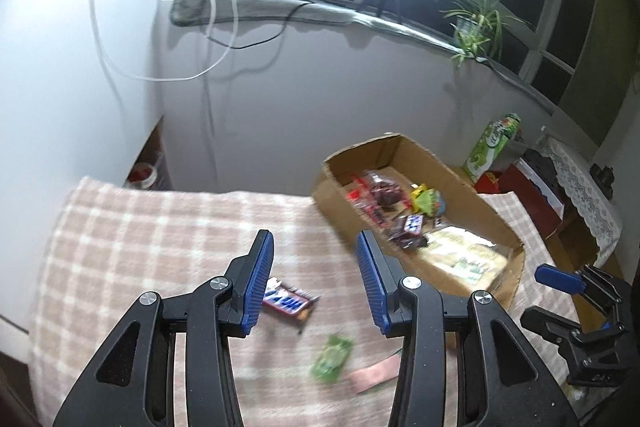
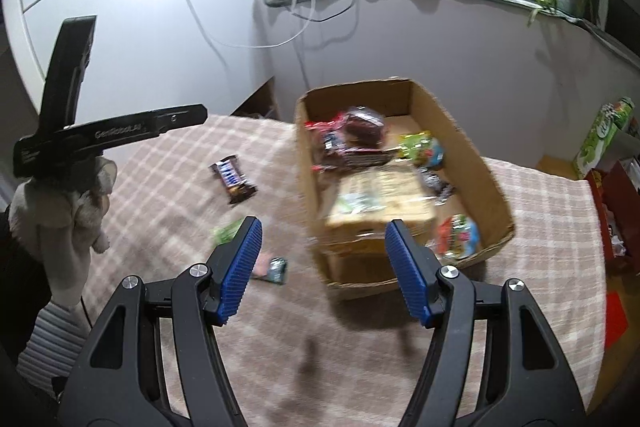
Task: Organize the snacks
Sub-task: 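Move both grippers back toward the green and pink candies on the table, then grasp the green candy with the left gripper while the right gripper grasps the pink candy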
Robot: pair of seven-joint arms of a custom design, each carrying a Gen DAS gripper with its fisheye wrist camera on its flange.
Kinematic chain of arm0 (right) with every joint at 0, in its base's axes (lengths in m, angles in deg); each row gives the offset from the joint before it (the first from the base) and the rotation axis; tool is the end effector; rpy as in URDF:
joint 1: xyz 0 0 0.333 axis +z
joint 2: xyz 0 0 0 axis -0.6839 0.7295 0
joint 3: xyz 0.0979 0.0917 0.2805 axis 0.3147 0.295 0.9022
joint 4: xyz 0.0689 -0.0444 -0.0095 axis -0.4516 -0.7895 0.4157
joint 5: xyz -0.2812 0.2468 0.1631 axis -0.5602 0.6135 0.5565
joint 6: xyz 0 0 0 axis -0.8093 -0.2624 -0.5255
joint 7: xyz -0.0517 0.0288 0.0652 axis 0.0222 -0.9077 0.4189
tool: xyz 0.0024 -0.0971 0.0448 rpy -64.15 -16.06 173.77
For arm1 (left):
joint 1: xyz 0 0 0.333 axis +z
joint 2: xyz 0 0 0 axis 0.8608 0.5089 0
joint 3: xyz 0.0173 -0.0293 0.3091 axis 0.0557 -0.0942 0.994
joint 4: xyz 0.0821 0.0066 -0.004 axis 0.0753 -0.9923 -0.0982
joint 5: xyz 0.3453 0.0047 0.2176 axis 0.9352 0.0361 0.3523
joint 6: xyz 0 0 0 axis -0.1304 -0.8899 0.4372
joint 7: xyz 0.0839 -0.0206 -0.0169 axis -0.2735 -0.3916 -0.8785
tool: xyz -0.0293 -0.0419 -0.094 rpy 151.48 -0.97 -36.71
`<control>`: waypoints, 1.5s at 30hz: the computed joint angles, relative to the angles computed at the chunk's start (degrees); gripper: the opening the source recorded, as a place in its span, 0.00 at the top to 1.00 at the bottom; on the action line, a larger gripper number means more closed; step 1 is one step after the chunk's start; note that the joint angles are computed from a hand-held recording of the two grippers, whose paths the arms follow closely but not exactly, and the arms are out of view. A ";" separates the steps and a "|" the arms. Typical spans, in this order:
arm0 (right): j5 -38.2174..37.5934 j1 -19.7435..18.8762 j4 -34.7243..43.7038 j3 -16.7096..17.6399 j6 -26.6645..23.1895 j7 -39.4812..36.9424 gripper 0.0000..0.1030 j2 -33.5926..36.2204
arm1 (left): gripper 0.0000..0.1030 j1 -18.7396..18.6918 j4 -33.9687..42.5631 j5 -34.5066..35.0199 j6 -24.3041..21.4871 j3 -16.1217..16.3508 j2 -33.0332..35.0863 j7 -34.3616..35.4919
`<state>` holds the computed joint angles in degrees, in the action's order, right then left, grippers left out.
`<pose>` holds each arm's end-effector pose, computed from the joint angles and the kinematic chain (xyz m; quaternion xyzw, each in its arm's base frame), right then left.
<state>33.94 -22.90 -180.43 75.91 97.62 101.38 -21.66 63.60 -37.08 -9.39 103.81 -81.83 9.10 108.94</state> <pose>0.5530 0.2590 0.4501 -0.6801 0.6215 -0.2259 0.3165 0.6716 -0.1164 0.4585 -0.5156 0.7488 -0.3952 0.1314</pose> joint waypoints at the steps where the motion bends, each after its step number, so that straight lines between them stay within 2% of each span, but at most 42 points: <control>1: 0.67 0.11 0.13 0.31 0.08 -0.79 0.35 0.33 | 0.59 0.35 -0.32 -0.35 -0.16 0.08 -0.16 0.13; 7: 8.74 2.19 2.63 1.74 -0.67 -9.63 0.35 4.19 | 0.59 1.58 -1.21 -1.92 -1.34 0.85 -0.29 0.47; 16: 18.60 6.11 5.47 0.45 -2.05 -17.65 0.35 9.57 | 0.59 2.15 -3.93 -3.86 -4.11 2.04 -1.12 3.53; 25: 21.18 9.14 8.31 -2.85 -1.61 -18.13 0.36 13.41 | 0.59 1.47 -5.46 -2.70 -7.46 2.51 -0.54 6.37; 28: 20.86 10.11 9.42 -4.08 -2.01 -17.80 0.41 14.54 | 0.60 1.07 -5.65 -1.92 -8.40 2.35 -0.40 7.83; 34: 21.63 10.49 10.52 -4.66 -2.36 -18.56 0.43 15.86 | 0.63 -0.12 -4.21 1.59 -9.97 2.25 1.26 8.06; 45: 19.94 12.02 13.28 -6.50 -3.82 -17.78 0.43 18.08 | 0.64 -0.89 -2.10 9.41 -8.37 0.86 4.61 6.57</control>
<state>53.87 -10.88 -167.15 69.41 93.80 83.60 -3.58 62.71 -39.18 0.01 95.44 -80.97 13.71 115.51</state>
